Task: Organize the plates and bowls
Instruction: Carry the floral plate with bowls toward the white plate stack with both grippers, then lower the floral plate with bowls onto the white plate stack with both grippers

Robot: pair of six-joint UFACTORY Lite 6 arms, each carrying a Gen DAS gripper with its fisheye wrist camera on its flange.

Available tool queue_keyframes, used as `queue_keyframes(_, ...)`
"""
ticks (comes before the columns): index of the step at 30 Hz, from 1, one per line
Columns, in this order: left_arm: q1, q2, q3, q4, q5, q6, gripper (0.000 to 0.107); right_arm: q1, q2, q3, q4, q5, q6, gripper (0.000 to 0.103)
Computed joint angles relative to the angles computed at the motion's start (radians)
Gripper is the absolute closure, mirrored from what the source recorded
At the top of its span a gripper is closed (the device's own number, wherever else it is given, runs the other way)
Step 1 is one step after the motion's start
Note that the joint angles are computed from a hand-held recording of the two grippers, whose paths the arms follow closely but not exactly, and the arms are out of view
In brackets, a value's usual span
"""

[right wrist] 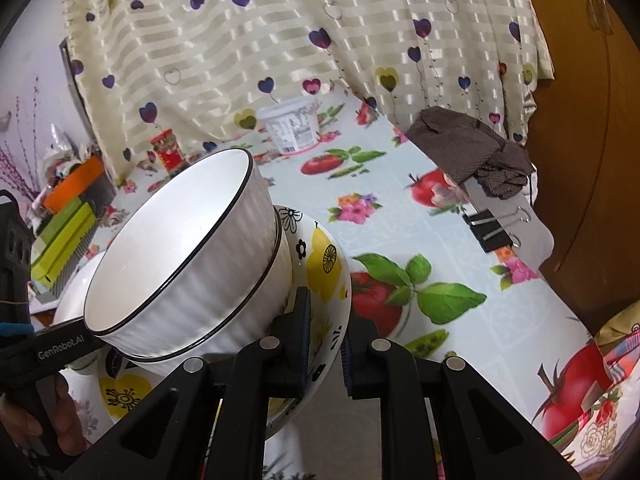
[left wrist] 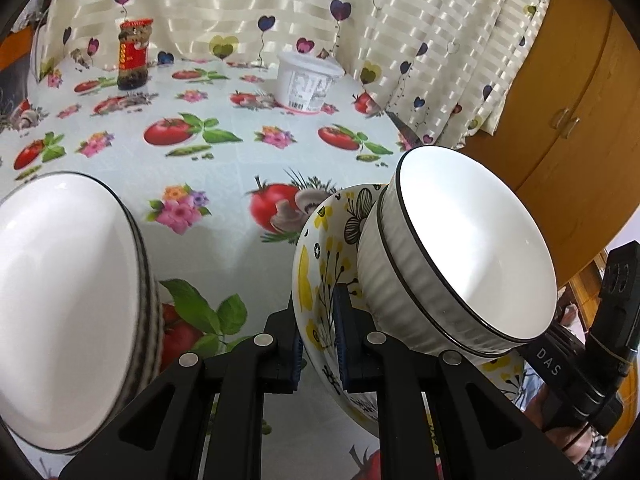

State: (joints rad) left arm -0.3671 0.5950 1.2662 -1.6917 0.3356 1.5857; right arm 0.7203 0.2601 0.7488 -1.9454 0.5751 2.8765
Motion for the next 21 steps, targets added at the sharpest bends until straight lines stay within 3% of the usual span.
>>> queue_keyframes(10, 0.083, -0.102, -0.038, 0.081, 0.023, -0.091, 0.095, 0.005, 0.008, 0.153, 0.115, -0.045, -0.208, 0.090)
queue_keyframes(21, 0.208, -0.180, -0.069, 0.171, 0.032, -0.153, 0.095, 0.020, 0.155, 0.421, 0.202, -0.117, -0.383, 0.090)
